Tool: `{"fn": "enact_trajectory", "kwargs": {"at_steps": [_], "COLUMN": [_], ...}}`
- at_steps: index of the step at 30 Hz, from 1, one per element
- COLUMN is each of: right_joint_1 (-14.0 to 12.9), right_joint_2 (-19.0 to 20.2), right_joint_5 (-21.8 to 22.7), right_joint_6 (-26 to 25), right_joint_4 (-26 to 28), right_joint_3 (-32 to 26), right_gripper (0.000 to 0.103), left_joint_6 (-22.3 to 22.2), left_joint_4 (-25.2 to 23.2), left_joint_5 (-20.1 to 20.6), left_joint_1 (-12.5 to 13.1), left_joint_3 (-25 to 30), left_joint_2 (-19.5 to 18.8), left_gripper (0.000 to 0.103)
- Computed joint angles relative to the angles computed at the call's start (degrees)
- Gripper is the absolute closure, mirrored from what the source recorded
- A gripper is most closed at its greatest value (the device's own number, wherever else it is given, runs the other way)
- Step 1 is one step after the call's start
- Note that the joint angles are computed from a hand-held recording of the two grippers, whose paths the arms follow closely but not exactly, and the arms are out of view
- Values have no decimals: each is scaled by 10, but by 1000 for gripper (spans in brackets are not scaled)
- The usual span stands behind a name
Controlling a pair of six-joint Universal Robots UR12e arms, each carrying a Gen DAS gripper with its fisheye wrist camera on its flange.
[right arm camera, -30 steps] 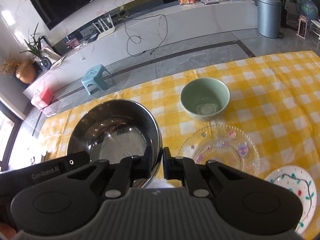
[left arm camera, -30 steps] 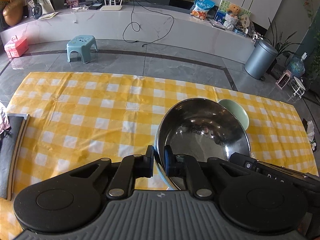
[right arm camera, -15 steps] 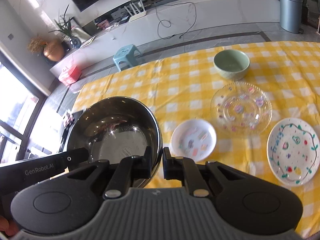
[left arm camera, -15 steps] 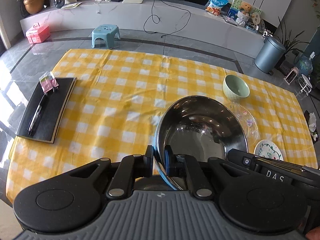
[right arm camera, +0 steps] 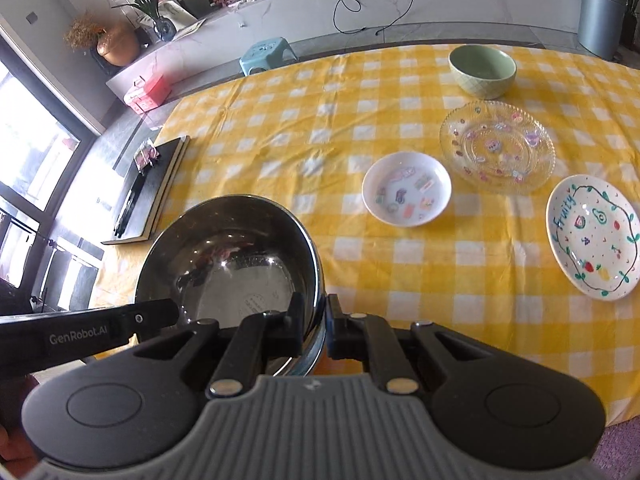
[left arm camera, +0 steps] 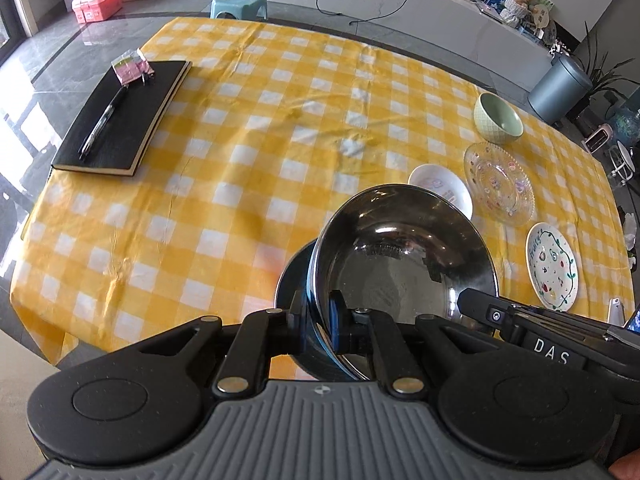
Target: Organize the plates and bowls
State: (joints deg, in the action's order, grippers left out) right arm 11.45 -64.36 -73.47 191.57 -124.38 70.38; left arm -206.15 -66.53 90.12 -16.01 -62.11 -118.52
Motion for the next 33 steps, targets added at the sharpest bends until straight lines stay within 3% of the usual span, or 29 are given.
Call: {"fn": "enact_trajectory", "kwargs": {"at_steps": [11, 26, 33], "right_joint_1": [12, 16, 12], "right_joint_2": [12, 21, 20], "right_joint_5": [-23, -27, -10], "right_joint_6": [-13, -23, -14], "right_joint_4": [25, 37, 27], "right_joint_3": [-13, -17, -13], "right_gripper": [95, 95, 85], "left_joint_6": [-20, -4, 5], "left_joint_4": [-18, -22, -19], "left_joint_5": [-13, -5, -3], "left_joint_1": [7, 7, 6], "left_joint_3": [-12, -15, -14], "left_joint_2": [1, -6, -6], "left_gripper": [92, 91, 85]}}
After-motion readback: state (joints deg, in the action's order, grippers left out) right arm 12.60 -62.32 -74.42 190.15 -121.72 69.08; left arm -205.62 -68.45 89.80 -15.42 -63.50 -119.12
